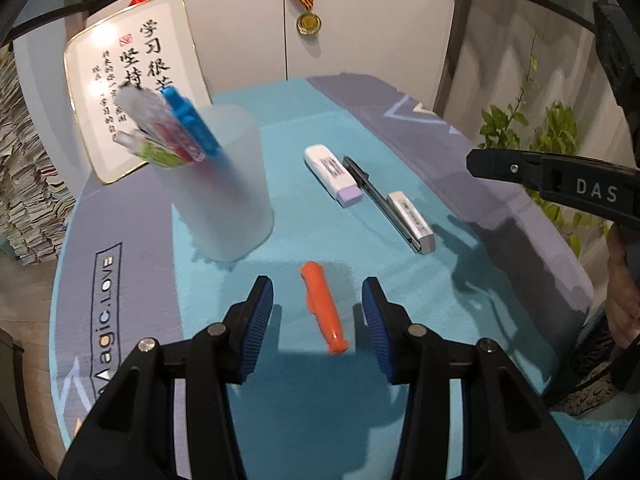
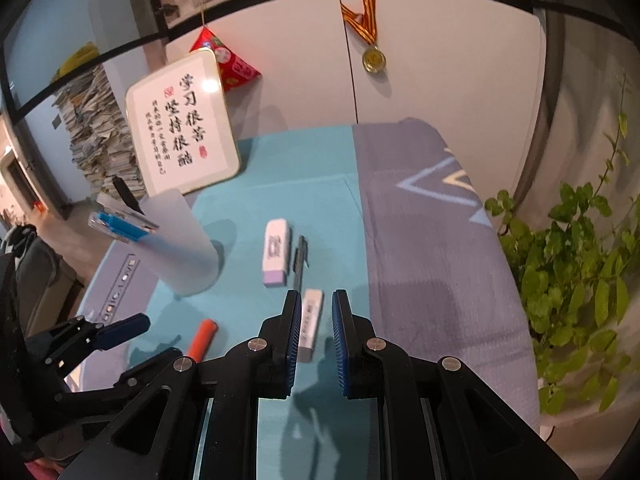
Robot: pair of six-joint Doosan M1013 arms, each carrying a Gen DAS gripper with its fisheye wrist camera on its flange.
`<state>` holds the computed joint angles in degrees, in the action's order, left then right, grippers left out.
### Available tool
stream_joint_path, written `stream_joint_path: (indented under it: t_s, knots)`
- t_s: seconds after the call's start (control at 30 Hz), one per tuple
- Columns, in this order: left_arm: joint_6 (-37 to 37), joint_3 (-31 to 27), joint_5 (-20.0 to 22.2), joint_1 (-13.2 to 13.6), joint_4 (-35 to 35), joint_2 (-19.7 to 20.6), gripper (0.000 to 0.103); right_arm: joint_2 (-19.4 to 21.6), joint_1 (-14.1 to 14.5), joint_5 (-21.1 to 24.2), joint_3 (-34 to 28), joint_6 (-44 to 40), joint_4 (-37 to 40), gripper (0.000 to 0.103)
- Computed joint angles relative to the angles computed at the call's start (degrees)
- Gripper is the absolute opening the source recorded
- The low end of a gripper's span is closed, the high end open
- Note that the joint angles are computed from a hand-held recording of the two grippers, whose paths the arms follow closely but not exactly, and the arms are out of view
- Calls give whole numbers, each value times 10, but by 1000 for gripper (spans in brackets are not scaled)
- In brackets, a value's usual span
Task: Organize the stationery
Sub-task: 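Lower the left gripper onto the orange marker and grasp it, then grasp and lift the black pen with the right gripper while the left holds the orange marker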
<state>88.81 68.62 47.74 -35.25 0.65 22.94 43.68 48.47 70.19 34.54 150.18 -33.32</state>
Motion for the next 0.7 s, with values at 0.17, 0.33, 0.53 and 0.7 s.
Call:
stream_joint_path:
  t_s: [0.17, 0.33, 0.53, 0.7]
  knots:
    - [-11, -14, 12, -1, 5, 14, 43, -4, -6, -5, 14, 3, 19, 14]
    - [-10, -28, 34, 2, -1, 27, 27, -1, -11, -7, 14, 1, 31, 14]
    - [4, -32, 48, 7, -26, 34, 12, 5, -16, -4, 4, -5, 44, 14]
    - [15, -24, 39, 12, -43, 28, 11, 22, -20, 5, -26, -29, 66, 14]
